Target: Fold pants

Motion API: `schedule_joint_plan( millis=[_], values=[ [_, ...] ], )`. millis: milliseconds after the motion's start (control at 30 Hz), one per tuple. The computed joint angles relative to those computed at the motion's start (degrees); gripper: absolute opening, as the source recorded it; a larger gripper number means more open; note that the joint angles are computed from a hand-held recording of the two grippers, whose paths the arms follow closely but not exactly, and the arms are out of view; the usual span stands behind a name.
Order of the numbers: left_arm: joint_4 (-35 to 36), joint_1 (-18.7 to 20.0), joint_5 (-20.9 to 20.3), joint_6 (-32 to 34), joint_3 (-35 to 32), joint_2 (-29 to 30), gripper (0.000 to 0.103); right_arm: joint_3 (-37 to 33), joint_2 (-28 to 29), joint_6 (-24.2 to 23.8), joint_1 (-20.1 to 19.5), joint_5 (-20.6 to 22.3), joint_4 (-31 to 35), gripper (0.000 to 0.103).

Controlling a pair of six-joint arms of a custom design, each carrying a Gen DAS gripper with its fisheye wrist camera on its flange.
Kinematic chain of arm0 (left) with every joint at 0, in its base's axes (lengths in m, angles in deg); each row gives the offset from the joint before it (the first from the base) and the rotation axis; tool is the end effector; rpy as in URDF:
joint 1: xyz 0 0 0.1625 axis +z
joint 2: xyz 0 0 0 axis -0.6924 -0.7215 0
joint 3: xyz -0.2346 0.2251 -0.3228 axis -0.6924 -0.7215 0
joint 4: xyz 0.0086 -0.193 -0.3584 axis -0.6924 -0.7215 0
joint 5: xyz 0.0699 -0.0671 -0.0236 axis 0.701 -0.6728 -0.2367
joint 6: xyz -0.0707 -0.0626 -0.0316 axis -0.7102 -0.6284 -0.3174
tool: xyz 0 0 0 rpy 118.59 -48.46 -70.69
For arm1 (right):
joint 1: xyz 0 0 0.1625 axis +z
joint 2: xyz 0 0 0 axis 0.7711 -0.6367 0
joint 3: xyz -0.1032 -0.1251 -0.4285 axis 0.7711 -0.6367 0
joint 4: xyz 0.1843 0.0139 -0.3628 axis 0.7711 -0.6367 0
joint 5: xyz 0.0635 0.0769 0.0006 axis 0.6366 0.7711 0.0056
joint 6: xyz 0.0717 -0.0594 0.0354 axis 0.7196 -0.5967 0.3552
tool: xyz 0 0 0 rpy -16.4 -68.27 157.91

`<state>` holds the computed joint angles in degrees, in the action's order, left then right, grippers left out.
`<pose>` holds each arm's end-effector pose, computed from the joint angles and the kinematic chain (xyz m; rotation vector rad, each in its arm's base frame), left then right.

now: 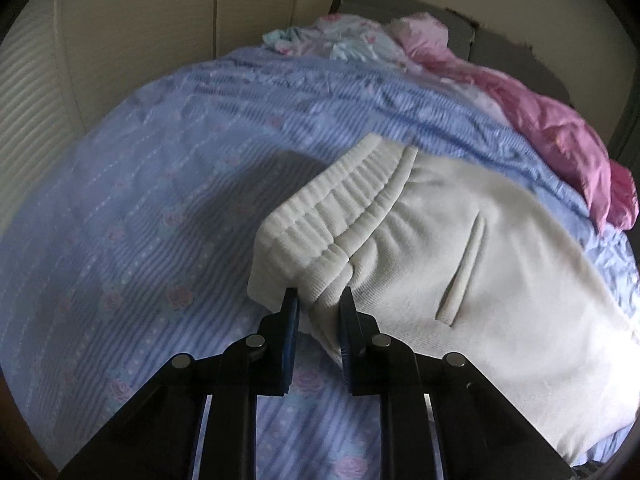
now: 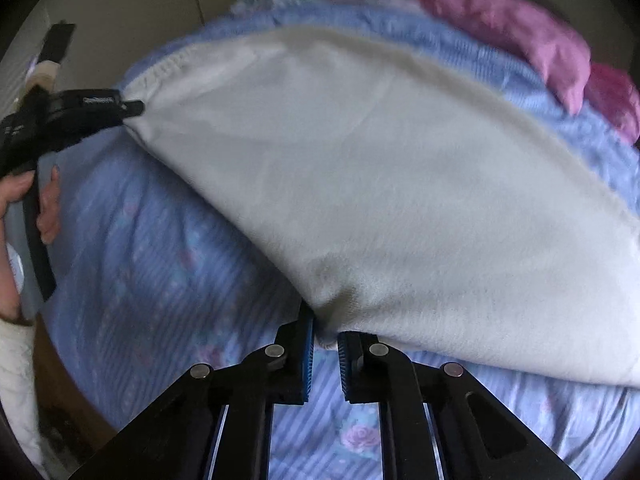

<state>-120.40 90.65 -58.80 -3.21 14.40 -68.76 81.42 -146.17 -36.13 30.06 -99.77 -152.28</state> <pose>-0.3508 -0.6807 -0.0222 0.2611 2.3728 -0.7850 -0.0023 -0.5153 0.3290 0.2129 -2.3854 0.5240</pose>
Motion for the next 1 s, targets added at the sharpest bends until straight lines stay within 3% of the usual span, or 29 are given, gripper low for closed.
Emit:
schedule_joint_plan(
  millis=[67,233,333,400,467,533,567,600,700,767,867,933,1000],
  values=[
    [0.54,0.26,0.06,0.48,-0.27,0.2,0.02,-1.17,0.42,2.28,-0.86,0.26,3.1,0.013],
    [2.12,0.54,1.08,-0.1,-0.51,0.7,0.027,-0.7,1.74,0.96,-0.15,-2.29,0.69,0.013],
    [4.66,0.42,4.18,-1.18,-0.83,1.11,0.051,-0.45,2.08,1.54,0.37,-3.08,0.15,0.013],
    [4.54,0.34,6.34,-1.78,-0.2,0.91,0.081,-0.72,2.84,1.73,0.74,-4.2,-0.15,0.014],
    [3.72,0.05,7.76,-1.47,1.33,0.04,0.094,-1.31,3.48,2.82,1.09,-4.73,0.18,0.019],
    [2.71,-0.38,6.95,-0.29,3.18,-1.44,0.094,-1.33,4.07,2.9,2.01,-5.76,-0.42,0.036],
    [3.0,-0.82,7.55,-0.36,3.91,-2.08,0.094,-1.1,3.95,2.47,2.26,-5.2,-0.29,0.051],
    [2.44,-1.59,8.68,-0.11,5.06,-2.82,0.094,-0.63,3.46,2.05,2.46,-4.56,-0.11,0.057],
    [5.13,-3.75,14.3,-2.42,6.85,-4.28,0.094,1.83,3.25,-0.21,4.14,-6.27,-4.89,0.057],
    [8.41,-5.34,17.22,-4.0,8.28,-5.78,0.094,2.94,0.99,1.64,4.61,-4.78,-3.19,0.057],
    [7.9,-7.84,16.75,-2.86,11.58,-8.4,0.094,3.89,-3.52,3.36,4.94,-1.95,-0.3,0.057],
    [5.06,-10.11,16.15,-0.12,13.88,-9.57,0.094,6.05,-7.15,1.64,5.08,-0.4,-2.44,0.057],
    [0.25,-12.47,15.07,3.67,15.97,-10.12,0.094,7.43,-11.08,-0.34,4.71,1.26,-4.03,0.069]
  ],
)
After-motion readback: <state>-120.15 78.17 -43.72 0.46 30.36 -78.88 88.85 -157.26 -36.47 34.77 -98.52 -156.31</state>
